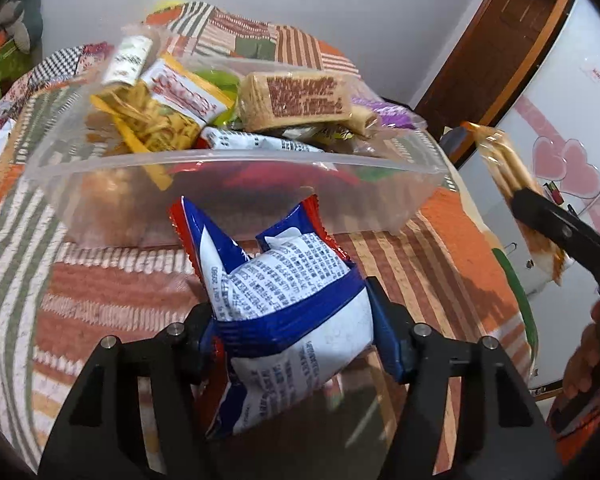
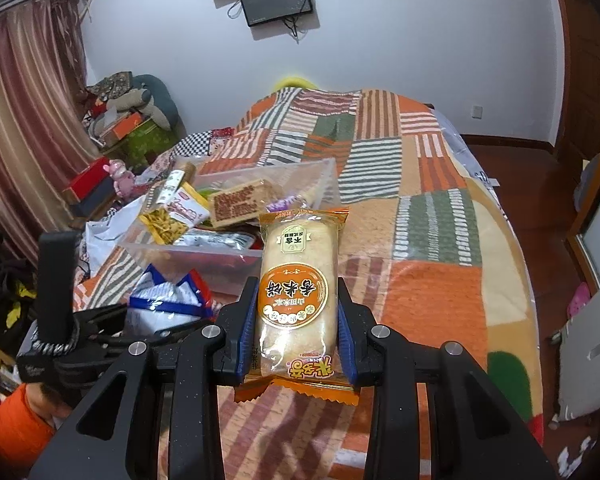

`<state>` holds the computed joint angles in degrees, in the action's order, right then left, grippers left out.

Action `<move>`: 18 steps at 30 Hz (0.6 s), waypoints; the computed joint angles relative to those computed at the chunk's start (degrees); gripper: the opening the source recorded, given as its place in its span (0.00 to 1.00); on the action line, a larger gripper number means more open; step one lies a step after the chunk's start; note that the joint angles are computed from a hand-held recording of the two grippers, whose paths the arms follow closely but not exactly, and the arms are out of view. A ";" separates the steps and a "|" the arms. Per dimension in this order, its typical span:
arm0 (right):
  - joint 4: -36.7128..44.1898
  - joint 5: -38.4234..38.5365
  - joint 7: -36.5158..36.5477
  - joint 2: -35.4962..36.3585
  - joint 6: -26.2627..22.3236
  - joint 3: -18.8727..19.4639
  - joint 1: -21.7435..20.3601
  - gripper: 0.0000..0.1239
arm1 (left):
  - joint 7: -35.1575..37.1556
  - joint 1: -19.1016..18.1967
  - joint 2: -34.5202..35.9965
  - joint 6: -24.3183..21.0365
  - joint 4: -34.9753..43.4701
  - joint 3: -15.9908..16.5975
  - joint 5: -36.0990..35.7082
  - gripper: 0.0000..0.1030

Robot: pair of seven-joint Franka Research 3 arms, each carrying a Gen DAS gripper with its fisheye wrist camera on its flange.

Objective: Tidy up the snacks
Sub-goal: 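Carry the cake packet and chip bag over the box and open both tools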

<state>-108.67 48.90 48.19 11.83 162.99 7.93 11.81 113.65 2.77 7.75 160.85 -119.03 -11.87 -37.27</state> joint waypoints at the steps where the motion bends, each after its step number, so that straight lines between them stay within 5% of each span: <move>1: 0.22 0.25 -0.25 0.09 0.08 0.14 0.01 0.25 | 0.58 0.07 -1.19 0.71 -0.99 -0.08 -0.33 0.61; 11: 3.44 2.33 -2.45 2.01 -0.55 1.54 0.37 0.25 | 8.83 -2.88 -7.61 6.02 -3.77 3.58 -7.46 0.61; 18: 8.24 1.79 -2.93 5.44 -0.95 2.44 0.97 0.25 | 6.40 -2.58 -4.50 7.11 1.33 4.55 -4.49 0.61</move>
<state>-100.43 50.69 45.26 17.27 162.04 10.37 12.78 120.05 0.19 3.25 167.96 -117.70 -7.32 -41.76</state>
